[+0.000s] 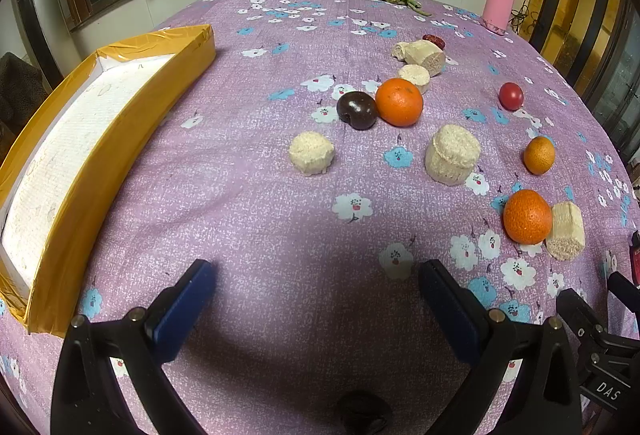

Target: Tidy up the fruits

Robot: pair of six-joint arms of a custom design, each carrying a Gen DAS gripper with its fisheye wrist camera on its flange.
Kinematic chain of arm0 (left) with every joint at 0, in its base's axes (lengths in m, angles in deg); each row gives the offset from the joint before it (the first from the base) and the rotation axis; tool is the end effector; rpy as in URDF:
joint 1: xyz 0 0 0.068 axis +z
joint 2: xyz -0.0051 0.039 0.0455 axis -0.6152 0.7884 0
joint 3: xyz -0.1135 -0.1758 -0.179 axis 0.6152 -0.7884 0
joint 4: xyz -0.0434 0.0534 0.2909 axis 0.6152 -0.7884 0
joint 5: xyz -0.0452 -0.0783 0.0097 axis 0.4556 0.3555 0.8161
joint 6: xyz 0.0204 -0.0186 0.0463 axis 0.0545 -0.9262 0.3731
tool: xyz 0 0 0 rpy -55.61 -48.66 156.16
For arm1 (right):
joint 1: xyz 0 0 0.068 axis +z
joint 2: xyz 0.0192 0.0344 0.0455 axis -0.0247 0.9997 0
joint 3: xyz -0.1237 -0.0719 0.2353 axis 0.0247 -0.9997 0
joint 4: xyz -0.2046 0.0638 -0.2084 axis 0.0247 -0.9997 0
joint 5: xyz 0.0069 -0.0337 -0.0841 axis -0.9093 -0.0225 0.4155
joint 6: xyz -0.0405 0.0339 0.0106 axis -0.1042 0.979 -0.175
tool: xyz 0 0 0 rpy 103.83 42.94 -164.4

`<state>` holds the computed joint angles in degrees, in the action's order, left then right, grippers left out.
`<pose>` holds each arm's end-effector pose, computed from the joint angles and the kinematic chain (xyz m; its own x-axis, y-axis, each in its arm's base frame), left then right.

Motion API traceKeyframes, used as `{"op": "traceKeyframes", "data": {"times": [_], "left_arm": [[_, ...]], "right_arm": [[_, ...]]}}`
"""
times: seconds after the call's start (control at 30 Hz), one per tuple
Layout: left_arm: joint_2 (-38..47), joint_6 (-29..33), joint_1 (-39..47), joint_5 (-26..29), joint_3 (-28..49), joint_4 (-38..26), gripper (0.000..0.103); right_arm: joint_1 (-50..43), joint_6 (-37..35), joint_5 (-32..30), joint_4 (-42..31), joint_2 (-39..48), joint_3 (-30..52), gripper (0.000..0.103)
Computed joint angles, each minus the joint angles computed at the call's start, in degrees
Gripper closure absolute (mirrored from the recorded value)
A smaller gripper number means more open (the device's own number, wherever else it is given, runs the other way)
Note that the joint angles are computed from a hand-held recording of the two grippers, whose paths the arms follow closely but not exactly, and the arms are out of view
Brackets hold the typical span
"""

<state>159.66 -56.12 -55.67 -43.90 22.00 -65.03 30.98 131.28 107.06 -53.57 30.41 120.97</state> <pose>0.3781 -0.1246 0.0432 -0.7486 0.3890 -0.5369 0.4667 0.8844 -0.0099 0.2319 0.1273 0.0762 -0.7233 0.4676 -0.5081 0.5533 0.8327 -0.0213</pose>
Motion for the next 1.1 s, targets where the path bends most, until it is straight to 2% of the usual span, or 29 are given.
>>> {"op": "traceKeyframes", "data": {"times": [0.17, 0.27, 0.47, 0.6, 0.73, 0.97, 1.1], "left_arm": [[-0.23, -0.24, 0.35, 0.69, -0.04, -0.02, 0.0], [-1.97, -0.79, 1.89, 2.64, -1.43, 0.81, 0.0], [-10.37, 0.09, 5.06, 3.66, -8.53, 9.67, 0.0], [-14.56, 0.51, 7.71, 5.28, -11.26, 13.93, 0.0], [-16.86, 1.21, 9.83, 7.39, -12.81, 16.19, 0.0], [-18.78, 2.78, 11.16, 10.44, -15.99, 19.23, 0.0], [-20.1, 2.97, 11.13, 12.02, -16.76, 18.95, 0.0]], "right_arm": [[0.07, -0.82, 0.42, 0.5, 0.52, 0.06, 0.0], [1.58, -2.39, 5.78, 2.42, -1.9, -0.79, 0.0], [6.13, -7.88, 12.77, 5.44, -8.37, -2.32, 0.0], [8.23, -11.2, 16.17, 4.45, -11.84, -1.3, 0.0], [10.43, -7.77, 19.33, 1.6, -13.98, -0.71, 0.0], [15.13, -0.59, 24.46, -8.21, -12.55, 3.17, 0.0], [16.78, 2.4, 25.81, -11.58, -12.21, 4.45, 0.0]]}}
